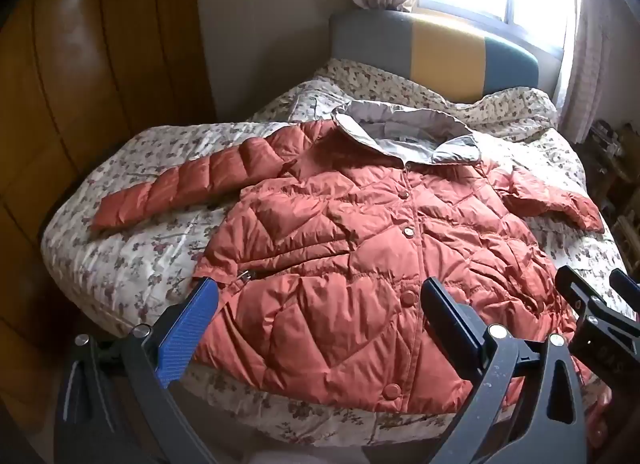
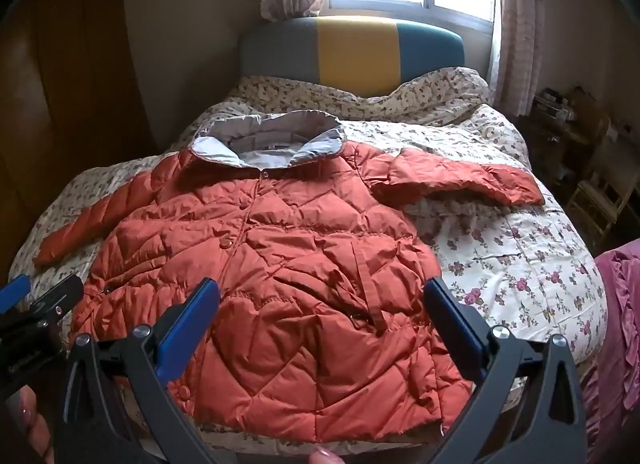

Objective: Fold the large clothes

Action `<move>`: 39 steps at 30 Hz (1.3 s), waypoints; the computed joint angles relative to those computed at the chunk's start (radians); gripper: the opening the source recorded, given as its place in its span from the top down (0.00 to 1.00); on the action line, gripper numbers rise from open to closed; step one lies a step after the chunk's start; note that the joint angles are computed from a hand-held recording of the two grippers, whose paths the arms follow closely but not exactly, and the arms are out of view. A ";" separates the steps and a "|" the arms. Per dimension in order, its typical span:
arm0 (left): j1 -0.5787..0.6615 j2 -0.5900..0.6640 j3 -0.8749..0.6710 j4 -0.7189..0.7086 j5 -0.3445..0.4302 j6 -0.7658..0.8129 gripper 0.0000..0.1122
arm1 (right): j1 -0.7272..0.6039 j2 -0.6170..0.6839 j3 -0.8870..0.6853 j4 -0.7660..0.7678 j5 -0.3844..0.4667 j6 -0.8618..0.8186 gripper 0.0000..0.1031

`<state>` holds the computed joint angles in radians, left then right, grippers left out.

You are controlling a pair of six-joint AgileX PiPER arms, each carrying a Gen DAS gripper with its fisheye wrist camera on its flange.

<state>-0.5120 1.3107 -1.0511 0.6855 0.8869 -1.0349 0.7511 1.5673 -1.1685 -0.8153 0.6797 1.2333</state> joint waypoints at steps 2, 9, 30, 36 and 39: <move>0.001 0.005 -0.008 -0.010 0.007 0.017 0.11 | -0.010 0.001 -0.005 0.022 -0.006 -0.021 0.02; -0.018 0.001 -0.007 0.014 0.023 -0.004 0.11 | -0.014 0.003 -0.007 0.031 -0.007 -0.036 0.02; -0.027 0.014 0.014 0.028 0.010 -0.028 0.11 | -0.034 0.002 0.014 0.055 -0.037 -0.039 0.02; -0.023 0.013 0.013 0.023 0.006 -0.022 0.11 | -0.034 0.003 0.012 0.054 -0.037 -0.041 0.02; -0.024 0.011 0.039 0.037 -0.009 -0.045 0.11 | -0.034 0.005 0.009 0.060 -0.037 -0.047 0.02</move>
